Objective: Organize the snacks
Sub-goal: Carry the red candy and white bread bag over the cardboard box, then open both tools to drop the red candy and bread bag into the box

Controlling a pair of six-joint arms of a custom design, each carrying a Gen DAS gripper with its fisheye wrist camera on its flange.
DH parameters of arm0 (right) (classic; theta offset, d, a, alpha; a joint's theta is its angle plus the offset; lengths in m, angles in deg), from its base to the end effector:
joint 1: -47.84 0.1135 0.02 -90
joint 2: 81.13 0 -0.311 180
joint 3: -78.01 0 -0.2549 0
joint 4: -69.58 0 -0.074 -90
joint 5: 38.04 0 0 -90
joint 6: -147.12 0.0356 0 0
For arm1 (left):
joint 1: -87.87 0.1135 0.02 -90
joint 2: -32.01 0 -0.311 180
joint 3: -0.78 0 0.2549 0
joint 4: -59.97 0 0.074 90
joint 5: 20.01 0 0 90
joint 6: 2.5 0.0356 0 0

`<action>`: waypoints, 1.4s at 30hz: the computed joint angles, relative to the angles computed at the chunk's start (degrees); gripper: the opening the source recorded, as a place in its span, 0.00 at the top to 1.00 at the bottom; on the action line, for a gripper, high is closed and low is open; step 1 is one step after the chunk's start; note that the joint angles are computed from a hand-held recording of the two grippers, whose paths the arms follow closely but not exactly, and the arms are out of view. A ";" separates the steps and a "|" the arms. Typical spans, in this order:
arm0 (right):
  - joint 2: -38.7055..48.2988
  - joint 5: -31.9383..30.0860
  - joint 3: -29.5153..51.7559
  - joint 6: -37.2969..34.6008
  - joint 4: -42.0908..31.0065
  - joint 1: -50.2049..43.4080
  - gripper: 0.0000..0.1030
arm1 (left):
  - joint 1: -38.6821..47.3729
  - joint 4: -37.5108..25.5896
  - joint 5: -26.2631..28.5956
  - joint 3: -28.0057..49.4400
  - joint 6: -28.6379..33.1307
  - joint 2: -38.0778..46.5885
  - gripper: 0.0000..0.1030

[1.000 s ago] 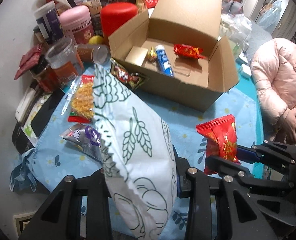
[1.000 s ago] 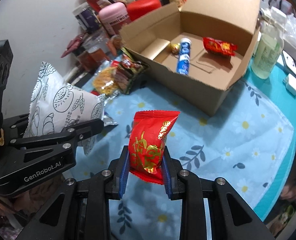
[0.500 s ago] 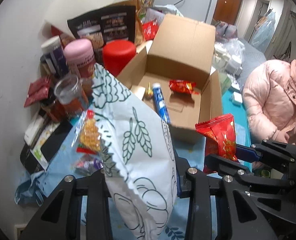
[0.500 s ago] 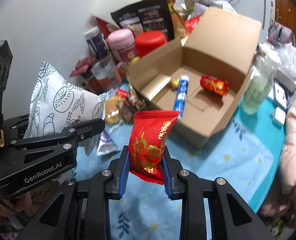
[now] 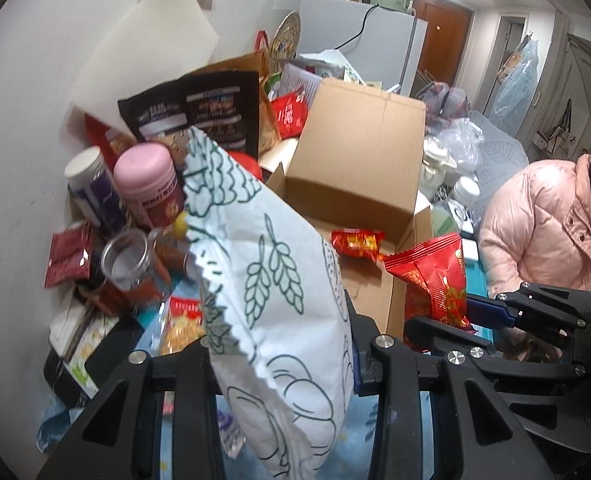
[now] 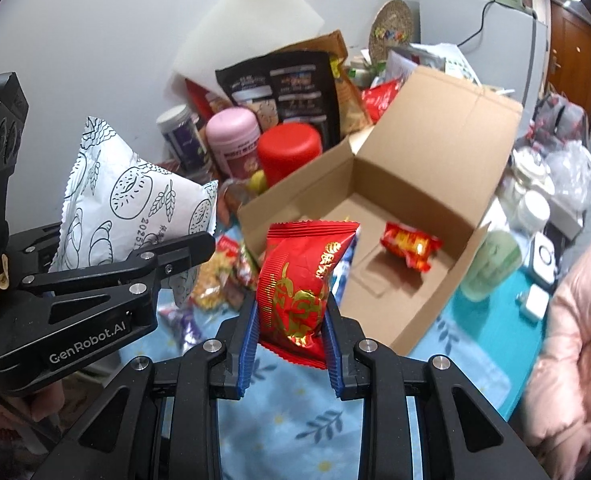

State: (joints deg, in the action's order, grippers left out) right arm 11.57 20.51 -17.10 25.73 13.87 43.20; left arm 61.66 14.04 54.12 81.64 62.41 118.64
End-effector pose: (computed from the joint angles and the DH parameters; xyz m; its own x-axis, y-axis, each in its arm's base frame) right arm 0.3341 -0.0085 0.2961 -0.6767 -0.3909 -0.6239 -0.6037 0.7796 0.1664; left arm 0.2936 -0.1337 0.3134 -0.7533 -0.0838 -0.6523 -0.0515 0.9963 -0.0685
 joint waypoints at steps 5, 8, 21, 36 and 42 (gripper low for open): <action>3.47 0.34 4.63 1.80 1.15 0.69 0.72 | 2.31 0.80 1.49 5.10 3.03 4.02 0.65; 5.81 0.92 7.61 2.51 1.32 0.99 0.72 | 3.62 1.47 2.62 7.37 4.13 5.98 0.65; 18.33 4.02 20.00 5.05 2.84 2.86 0.72 | 8.87 3.08 6.41 17.81 9.00 18.61 0.65; 31.86 10.25 27.70 6.24 4.53 4.91 0.72 | 11.62 1.37 8.84 26.74 10.73 34.76 0.65; 35.91 12.15 29.48 6.57 4.11 5.32 0.72 | 11.74 0.24 8.55 28.30 10.60 38.63 0.65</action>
State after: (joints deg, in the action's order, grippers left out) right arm 47.48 32.66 12.38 32.29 17.97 48.52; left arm 73.40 14.28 62.67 109.94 73.01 157.27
